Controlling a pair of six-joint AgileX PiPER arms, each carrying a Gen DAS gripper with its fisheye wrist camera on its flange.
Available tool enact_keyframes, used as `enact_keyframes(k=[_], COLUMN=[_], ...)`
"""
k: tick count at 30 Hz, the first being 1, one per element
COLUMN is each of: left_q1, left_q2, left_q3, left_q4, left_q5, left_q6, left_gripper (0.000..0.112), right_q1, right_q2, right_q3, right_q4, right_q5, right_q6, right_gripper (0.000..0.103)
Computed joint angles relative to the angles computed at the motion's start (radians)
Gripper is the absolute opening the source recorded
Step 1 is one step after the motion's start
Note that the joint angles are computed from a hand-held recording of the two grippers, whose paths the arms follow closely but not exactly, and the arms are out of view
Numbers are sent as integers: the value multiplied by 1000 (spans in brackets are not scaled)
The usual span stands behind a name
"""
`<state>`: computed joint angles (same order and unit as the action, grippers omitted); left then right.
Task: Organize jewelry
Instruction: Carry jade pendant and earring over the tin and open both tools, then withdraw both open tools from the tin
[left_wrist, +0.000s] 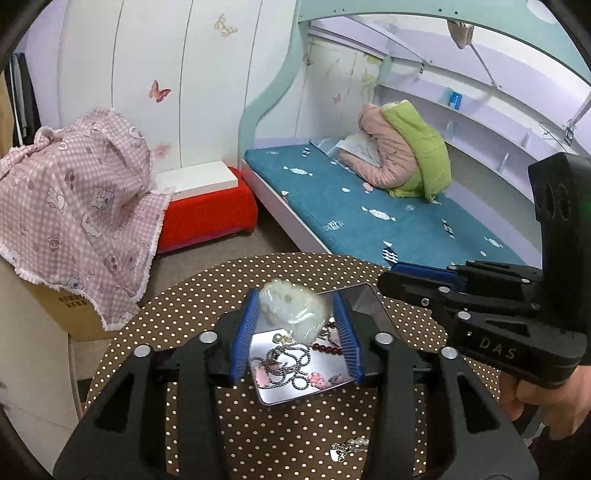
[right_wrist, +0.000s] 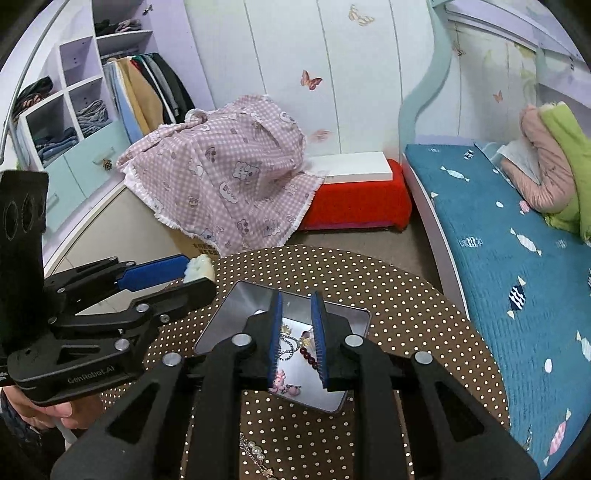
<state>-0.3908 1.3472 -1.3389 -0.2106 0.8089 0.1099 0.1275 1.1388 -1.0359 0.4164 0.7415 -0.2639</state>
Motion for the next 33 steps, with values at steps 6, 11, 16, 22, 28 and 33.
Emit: enact_keyframes(k=[6,11,16,22,28,33], left_q1=[24,47,36,47,44,-14], left_q2=[-58,-105,-184,-296,-404,-480], left_q3=[14,6,31,70,158,292], left_q4=[41,119,166,160,166,201], left_q5=[-33,-23,-14,11,31,28], left_q6=[-38,-105,-140,-148,-137,-151], left_gripper=[97,97,97,97,97,97], right_q1=[-29,-43,-32,44,120,171], right_q2=[-41,-65,-117,-210,-353,-463], right_q3=[13,-4,-13,-28,32,122], right_q4=[-2,-32,-65,-177,-284,-380], right_q5=[-28,-10,-2,19,65,125], right_q6=[40,103,167,277,361,448], right_gripper=[87,96,96,96,96,96])
